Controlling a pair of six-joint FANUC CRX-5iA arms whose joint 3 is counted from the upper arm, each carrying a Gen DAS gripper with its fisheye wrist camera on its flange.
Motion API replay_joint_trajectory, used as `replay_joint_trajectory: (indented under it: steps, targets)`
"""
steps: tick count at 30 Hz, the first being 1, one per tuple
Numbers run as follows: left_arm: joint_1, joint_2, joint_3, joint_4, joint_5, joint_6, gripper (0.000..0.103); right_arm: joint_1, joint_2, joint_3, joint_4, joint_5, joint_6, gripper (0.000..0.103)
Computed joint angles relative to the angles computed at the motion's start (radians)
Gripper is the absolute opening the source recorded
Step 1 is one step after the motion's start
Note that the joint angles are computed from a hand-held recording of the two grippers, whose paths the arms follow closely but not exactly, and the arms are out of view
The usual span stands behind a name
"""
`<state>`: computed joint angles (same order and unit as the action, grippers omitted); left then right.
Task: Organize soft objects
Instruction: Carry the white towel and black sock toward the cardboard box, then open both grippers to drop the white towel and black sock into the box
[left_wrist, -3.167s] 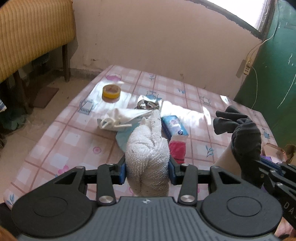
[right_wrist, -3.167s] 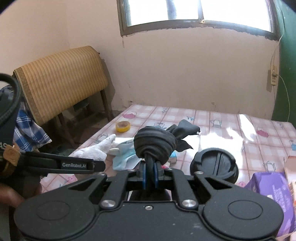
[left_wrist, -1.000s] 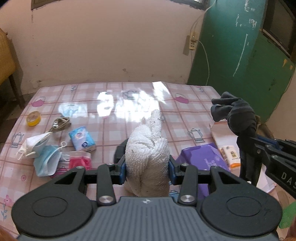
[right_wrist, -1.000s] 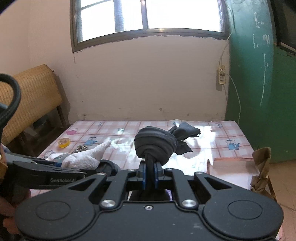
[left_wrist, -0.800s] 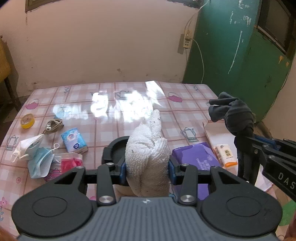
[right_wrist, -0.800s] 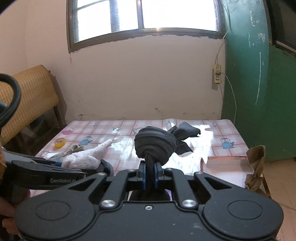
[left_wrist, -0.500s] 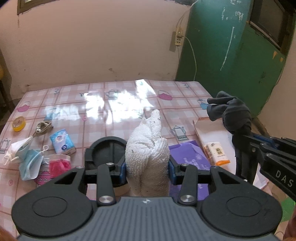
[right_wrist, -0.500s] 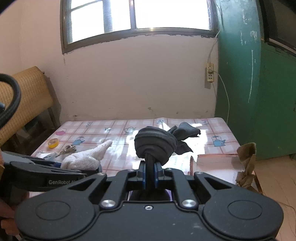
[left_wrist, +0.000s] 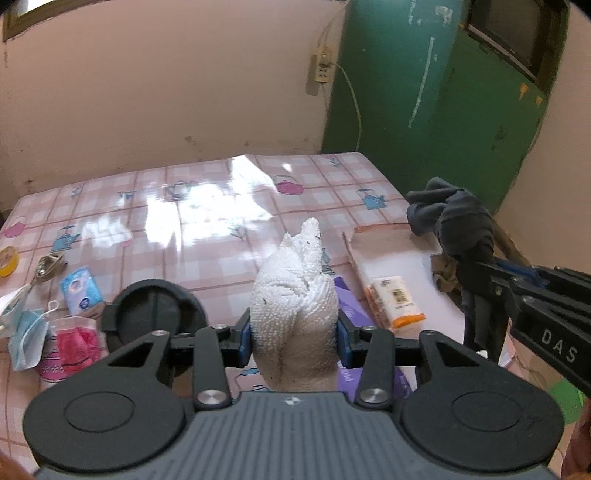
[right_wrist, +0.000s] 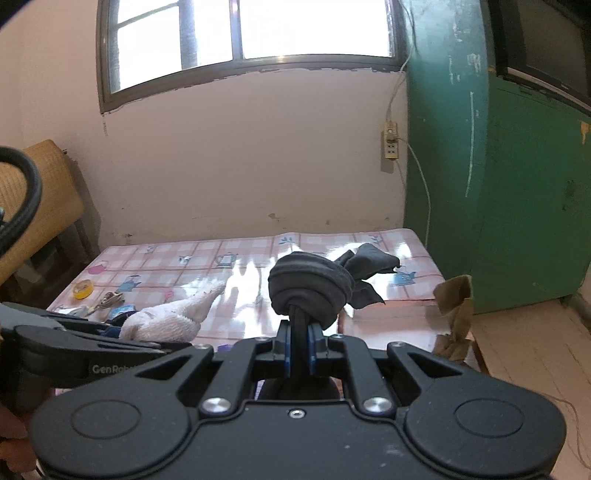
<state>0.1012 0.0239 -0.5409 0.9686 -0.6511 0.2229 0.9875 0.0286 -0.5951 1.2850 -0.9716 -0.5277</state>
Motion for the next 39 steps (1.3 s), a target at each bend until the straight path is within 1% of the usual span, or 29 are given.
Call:
replay_joint_trajectory:
  steps: [6,17,23,30,39]
  targets:
    - [-0.030,-0.002,-0.009,0.005,0.002,-0.018,0.044,0.002,-0.035,-0.040,-0.021,-0.023,-0.003,0.011]
    - [-0.089,0.013,-0.013,0.003,-0.004,-0.012,0.044,0.002,-0.095,-0.103,-0.064,-0.057,0.010,0.011]
    - [-0.118,0.036,-0.002,-0.008,-0.030,-0.004,0.044,-0.010,-0.127,-0.139,-0.090,-0.065,0.027,0.011]
    - [-0.160,0.068,0.008,-0.002,-0.040,-0.003,0.044,-0.061,-0.152,-0.178,-0.086,-0.013,0.033,0.011]
    - [-0.201,0.126,0.040,-0.016,-0.065,0.032,0.044,-0.183,-0.139,-0.189,-0.060,0.121,0.092,0.011]
